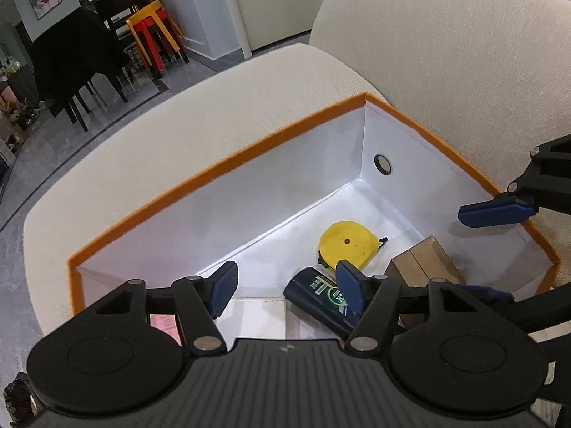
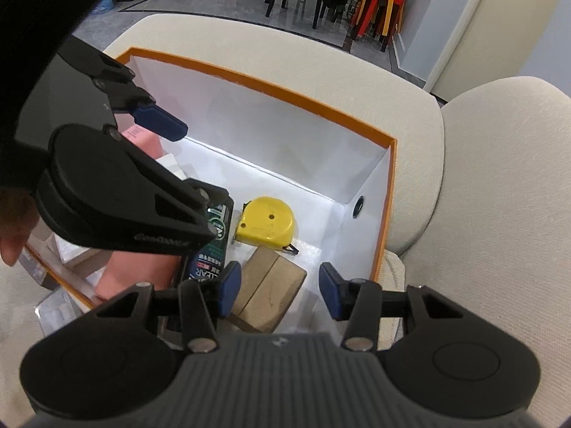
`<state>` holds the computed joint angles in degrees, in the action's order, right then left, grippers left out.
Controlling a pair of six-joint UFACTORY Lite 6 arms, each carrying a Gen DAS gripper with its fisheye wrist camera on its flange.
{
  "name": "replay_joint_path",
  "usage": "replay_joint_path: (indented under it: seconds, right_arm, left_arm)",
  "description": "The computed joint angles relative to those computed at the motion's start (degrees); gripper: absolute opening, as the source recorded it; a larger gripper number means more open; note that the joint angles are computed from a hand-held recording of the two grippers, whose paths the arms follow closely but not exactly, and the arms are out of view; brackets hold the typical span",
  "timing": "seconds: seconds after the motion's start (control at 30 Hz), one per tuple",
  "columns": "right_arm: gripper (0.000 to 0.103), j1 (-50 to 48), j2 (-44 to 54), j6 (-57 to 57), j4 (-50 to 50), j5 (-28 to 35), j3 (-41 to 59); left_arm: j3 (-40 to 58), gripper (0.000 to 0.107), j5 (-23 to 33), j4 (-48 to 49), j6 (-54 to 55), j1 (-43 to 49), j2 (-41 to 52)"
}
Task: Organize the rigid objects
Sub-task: 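Open both tools to drop the tape measure and brown box inside, then withdraw both tools from the shoebox toward the remaining items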
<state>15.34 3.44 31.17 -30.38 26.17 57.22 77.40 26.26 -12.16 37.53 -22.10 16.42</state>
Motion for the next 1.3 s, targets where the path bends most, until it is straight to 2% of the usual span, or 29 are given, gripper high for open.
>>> replay_joint_path:
  seconds: [0.87, 1.3]
  right_arm:
    - [0.048, 11.13, -14.31, 5.9, -4.85, 16.39, 2.46]
    - [0.048, 24.25, -22.41, 12.93, -9.88, 30.7, 5.72]
  left_arm:
    - [-5.95, 0.074, 6.28, -3.43, 6.76, 5.92, -19.55]
    - [-5.39, 0.075, 14.23, -11.64, 15.77, 13.36, -31.5]
